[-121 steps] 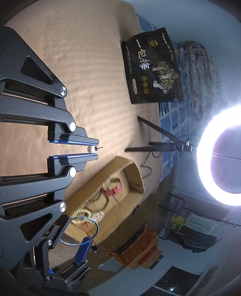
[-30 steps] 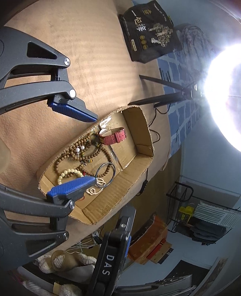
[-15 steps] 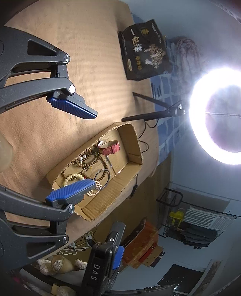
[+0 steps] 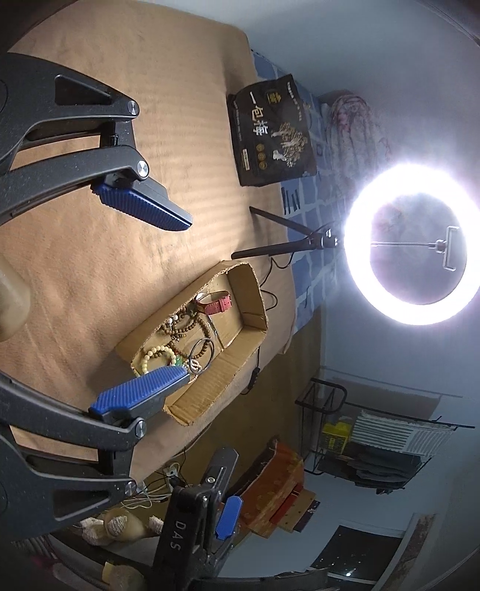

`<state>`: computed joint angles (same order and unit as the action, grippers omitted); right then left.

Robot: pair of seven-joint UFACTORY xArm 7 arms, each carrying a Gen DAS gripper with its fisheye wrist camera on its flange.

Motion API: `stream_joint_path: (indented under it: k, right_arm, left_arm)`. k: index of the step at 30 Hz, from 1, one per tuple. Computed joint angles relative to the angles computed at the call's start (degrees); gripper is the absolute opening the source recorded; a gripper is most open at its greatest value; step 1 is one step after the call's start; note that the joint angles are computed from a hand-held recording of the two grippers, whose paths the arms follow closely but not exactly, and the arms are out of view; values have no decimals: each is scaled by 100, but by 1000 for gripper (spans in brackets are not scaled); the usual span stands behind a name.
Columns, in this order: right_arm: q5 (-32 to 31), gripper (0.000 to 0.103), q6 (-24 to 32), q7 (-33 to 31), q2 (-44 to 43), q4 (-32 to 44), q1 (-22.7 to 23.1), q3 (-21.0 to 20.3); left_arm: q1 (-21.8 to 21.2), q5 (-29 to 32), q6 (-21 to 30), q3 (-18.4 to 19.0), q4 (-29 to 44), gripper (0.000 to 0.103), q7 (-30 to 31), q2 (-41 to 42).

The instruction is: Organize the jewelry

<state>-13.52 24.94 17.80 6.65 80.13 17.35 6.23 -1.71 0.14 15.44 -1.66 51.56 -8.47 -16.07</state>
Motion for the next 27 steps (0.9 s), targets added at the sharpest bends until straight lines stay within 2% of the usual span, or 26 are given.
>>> stream_joint_path:
  k: [6, 13, 17, 22, 27]
  right_arm:
    - [26, 103, -191, 24, -363, -428, -30, 48]
    - [33, 103, -340, 25, -643, -771, -104, 118]
    - [-242, 103, -416, 165, -758, -912, -149, 157]
    - [-560, 103, -493, 286, -830, -1007, -175, 216]
    - [-531, 103, -469, 235, -824, -1008, -174, 232]
  left_arm:
    - [243, 385, 3, -225, -336, 83, -322, -502]
    - [297, 549, 81, -335, -599, 88, -483, -903]
    - [486, 827, -16, -538, -755, 102, -714, -1125]
    - [689, 1088, -71, -724, -884, 102, -945, -1324]
    - [565, 1033, 52, -596, -894, 102, -933, -1349]
